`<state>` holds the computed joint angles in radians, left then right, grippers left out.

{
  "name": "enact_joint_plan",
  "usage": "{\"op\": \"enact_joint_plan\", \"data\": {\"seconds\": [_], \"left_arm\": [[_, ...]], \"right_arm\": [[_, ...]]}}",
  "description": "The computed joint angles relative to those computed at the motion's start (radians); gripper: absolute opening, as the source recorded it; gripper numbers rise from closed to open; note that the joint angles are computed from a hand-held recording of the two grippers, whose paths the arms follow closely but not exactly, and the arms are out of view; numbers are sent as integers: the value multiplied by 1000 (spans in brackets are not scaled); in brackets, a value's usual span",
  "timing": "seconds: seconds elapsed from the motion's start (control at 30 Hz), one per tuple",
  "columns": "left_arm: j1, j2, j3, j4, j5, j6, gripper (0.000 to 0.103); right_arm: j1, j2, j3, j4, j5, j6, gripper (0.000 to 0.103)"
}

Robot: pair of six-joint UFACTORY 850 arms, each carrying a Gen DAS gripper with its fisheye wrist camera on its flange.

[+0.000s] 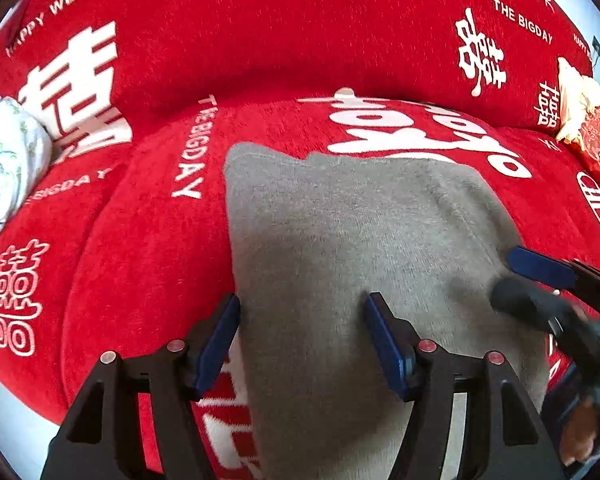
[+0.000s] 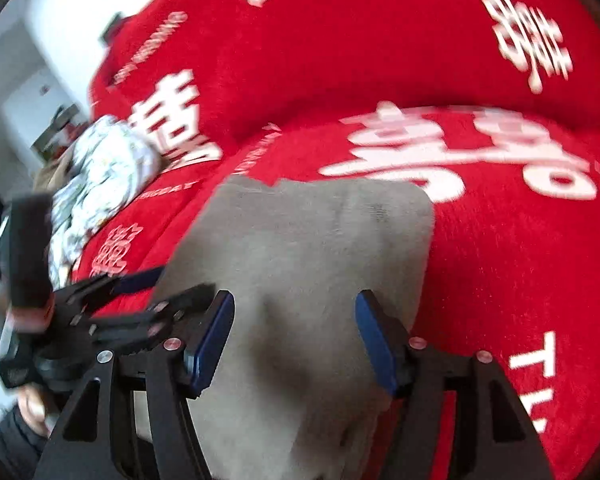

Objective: Fold small clothes
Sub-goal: 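Fold the held edge over with both tools and open them to release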

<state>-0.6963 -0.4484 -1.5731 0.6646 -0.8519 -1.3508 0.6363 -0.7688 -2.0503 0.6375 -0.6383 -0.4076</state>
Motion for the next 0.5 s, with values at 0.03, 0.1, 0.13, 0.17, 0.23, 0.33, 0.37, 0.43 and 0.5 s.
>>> {"op": "enact_joint_plan", "data": {"seconds": [0.03, 0.1, 0.13, 0.17, 0.23, 0.33, 0.37, 0.43, 0.5], "left_arm": [[-11, 4, 4, 29, -15, -13, 66], [-38, 14, 16, 85, -50, -40, 66], [-51, 19, 23, 107, -66, -53, 66], [-59, 25, 30, 118, -74, -63, 66], [-68, 34, 47, 128, -74, -80, 66], [-65, 34, 65, 109, -71, -83, 66], [-64, 39, 78, 109, -55, -90, 66], [-65, 50, 100, 124, -38, -113, 67], [-69, 53, 107, 133, -45, -123, 69]], "right_arm": [[4, 30, 43, 40, 9, -59, 67], [10, 108, 163, 147, 13, -213, 67], [13, 131, 202, 174, 10, -259, 67], [16, 148, 235, 190, 8, -291, 68], [25, 174, 299, 193, 9, -322, 69], [34, 175, 345, 104, 60, -247, 68], [29, 174, 358, 114, 71, -253, 68], [12, 191, 393, 205, 80, -324, 68], [5, 206, 412, 208, 90, -321, 68]]}}
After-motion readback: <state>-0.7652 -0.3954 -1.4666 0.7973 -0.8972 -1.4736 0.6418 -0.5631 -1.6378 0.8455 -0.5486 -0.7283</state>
